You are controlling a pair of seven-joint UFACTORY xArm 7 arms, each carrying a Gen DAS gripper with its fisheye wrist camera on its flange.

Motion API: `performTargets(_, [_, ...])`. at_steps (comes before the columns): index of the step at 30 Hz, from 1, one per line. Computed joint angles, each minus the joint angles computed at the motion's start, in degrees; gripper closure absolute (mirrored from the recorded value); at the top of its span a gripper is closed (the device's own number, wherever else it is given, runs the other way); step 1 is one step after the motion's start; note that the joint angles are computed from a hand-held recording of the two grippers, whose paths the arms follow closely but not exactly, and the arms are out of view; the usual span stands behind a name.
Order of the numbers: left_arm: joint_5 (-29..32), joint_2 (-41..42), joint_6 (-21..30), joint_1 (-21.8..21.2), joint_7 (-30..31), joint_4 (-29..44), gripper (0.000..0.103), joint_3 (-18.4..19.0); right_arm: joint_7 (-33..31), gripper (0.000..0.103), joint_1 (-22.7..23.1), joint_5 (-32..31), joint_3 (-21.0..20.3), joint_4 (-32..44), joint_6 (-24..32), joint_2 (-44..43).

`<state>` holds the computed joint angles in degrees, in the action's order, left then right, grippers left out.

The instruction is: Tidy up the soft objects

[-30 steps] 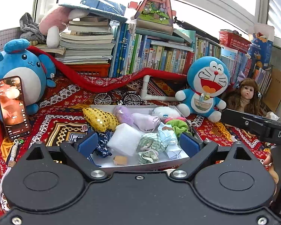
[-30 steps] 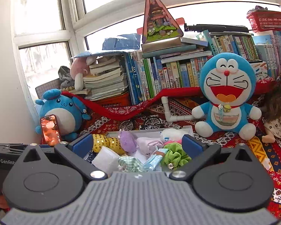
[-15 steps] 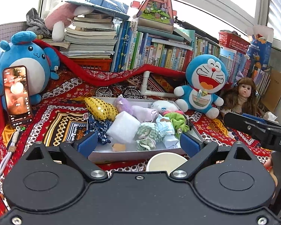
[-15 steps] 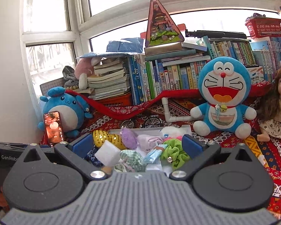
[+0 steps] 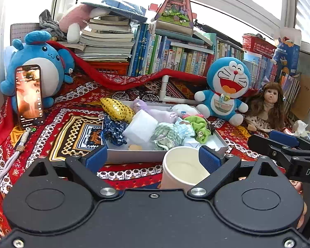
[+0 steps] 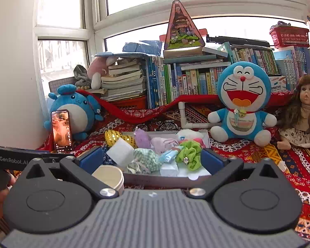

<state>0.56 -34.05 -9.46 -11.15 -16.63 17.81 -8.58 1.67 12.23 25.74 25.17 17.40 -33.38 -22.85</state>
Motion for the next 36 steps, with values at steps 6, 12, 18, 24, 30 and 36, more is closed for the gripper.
performTargets(6, [-0.2,-2.1,-1.4,4.3,-1.8,-3.2,0.008,-5.4,-2.2,0.0,-0.7,4.9,4.2,-2.1,-2.3,-0.2])
performTargets(12, [-1.9,-4.3,-5.0,12.6,-5.8,-6.9,0.007,-16.6,-7.8,0.0,-0.2,15.8,10.4,-2.8,-9.2,3.9])
performTargets(18, [-3.5,-8.0,-6.6,20.3,-11.3,-10.8,0.006,-28.9,-13.2,0.0,3.3,23.5,13.1,-3.1,-17.2,11.7])
performTargets(24, [-3.1,-6.4,-6.7,22.8,-18.0,-12.6,0.006,-33.0,-14.7,0.0,8.2,28.9,11.8,-2.9,-21.4,17.9])
performTargets(30, [-1.7,-4.2,-5.5,27.4,-21.3,-12.1,0.006,-37.4,-19.3,0.0,12.7,32.7,8.6,-1.2,-21.0,21.2])
performTargets(36, [0.7,-4.3,-5.4,30.4,-23.1,-11.5,0.002,-40.0,-19.9,0.0,16.7,33.8,4.2,-0.4,-18.0,21.0])
